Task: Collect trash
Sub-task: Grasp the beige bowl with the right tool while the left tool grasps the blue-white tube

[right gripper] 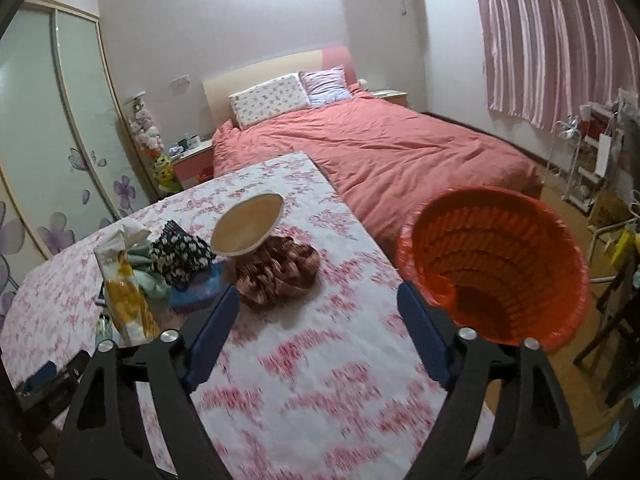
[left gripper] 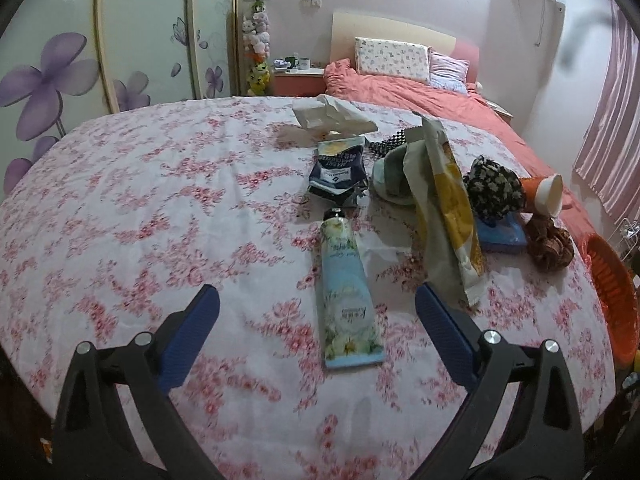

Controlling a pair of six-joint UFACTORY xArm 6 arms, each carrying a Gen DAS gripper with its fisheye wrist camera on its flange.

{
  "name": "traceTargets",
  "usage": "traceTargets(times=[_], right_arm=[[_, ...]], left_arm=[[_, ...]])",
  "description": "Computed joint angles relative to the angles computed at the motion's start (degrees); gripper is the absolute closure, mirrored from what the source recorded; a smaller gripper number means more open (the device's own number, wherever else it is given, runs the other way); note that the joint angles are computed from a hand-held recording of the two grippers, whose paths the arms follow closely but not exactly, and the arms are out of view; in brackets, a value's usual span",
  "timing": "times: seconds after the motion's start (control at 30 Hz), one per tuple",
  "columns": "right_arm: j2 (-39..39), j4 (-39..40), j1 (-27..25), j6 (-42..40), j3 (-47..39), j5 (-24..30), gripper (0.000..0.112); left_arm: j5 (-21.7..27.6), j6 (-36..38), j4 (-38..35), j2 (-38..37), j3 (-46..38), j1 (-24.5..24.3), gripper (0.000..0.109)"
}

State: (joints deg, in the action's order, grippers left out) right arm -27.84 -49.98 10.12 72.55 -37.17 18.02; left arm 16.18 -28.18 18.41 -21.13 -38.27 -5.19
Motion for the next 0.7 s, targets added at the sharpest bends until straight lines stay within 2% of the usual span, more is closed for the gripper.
traceTargets(times=[0.17, 0.27, 0.47, 0.53, 0.7], right_arm=[[7.6, 2.8, -2.4, -3.5, -5.0, -5.0, 0.046], [13.4, 12.8, -3.4, -11.7, -8.4, -7.8, 0.056], [21.3, 31.1, -2.5, -26.4, -13.5, -9.4, 0.059], [22.9, 32.8, -2.2, -28.1, -15.1, -8.3, 0.06], [26.4, 43.8, -1.3, -37.5, -17.9, -7.0, 0.071]], left_arm=[[-1.0, 5.3, -6.4, 3.3, -2.1, -0.2, 0.022], [-0.9, 7.4, -9.0, 4.9, -3.3, -0.4, 0.028], [-0.4, 9.7, -11.7, 8.7, -6.1, -0.3, 0.038], [-0.2, 10.9, -13.0, 9.9, -7.0, -0.3, 0.041], [0.6, 11.9, -13.5, 12.6, -9.1, -0.4, 0.048]])
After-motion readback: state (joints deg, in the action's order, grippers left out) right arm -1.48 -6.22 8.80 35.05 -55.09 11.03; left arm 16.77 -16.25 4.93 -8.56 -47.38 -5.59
